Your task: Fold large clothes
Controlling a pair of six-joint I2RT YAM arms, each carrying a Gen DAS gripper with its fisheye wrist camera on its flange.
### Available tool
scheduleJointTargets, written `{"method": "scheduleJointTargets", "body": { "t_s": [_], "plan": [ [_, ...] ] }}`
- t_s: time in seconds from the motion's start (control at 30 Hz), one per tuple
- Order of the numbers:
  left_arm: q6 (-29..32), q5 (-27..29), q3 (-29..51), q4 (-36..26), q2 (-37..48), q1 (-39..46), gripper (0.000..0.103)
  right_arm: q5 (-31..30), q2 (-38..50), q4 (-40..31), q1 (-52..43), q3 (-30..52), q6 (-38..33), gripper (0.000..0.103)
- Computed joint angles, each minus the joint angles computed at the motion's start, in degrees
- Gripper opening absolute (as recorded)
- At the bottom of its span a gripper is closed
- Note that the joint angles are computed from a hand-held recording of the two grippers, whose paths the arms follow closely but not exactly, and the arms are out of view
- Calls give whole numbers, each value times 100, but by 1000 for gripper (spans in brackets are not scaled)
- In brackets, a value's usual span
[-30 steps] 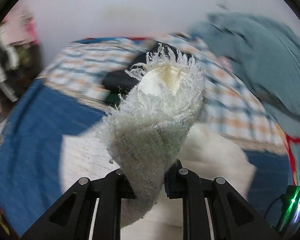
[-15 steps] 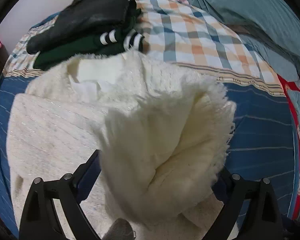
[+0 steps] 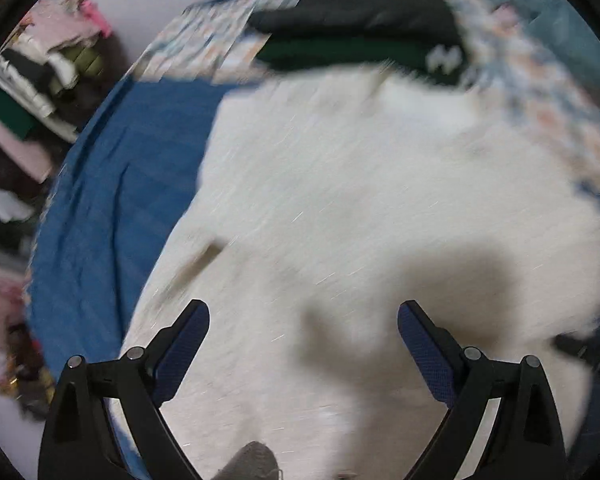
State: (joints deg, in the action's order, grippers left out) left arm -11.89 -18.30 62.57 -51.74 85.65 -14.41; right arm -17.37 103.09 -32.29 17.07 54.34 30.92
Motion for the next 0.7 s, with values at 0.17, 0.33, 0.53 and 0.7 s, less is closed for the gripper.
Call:
{"method": "scheduleJointTargets", "body": {
  "t_s": [0.17,0.33,0.53,0.7],
  "plan": [
    [265,-740,-757,763,243,362,96,193,277,563,-550,-329,484,12],
    [506,-772,-1048,1279,792,690,99,-218,111,1047,-1554,-1278,764,12],
    [466,-510,-1401,1995,619,783,103,369,-533,-710,-1425,-585,770,48],
    [234,48,-1062,1509,695,1034,103,174,-2103,-702,-1242,-650,1153,48]
  ]
}}
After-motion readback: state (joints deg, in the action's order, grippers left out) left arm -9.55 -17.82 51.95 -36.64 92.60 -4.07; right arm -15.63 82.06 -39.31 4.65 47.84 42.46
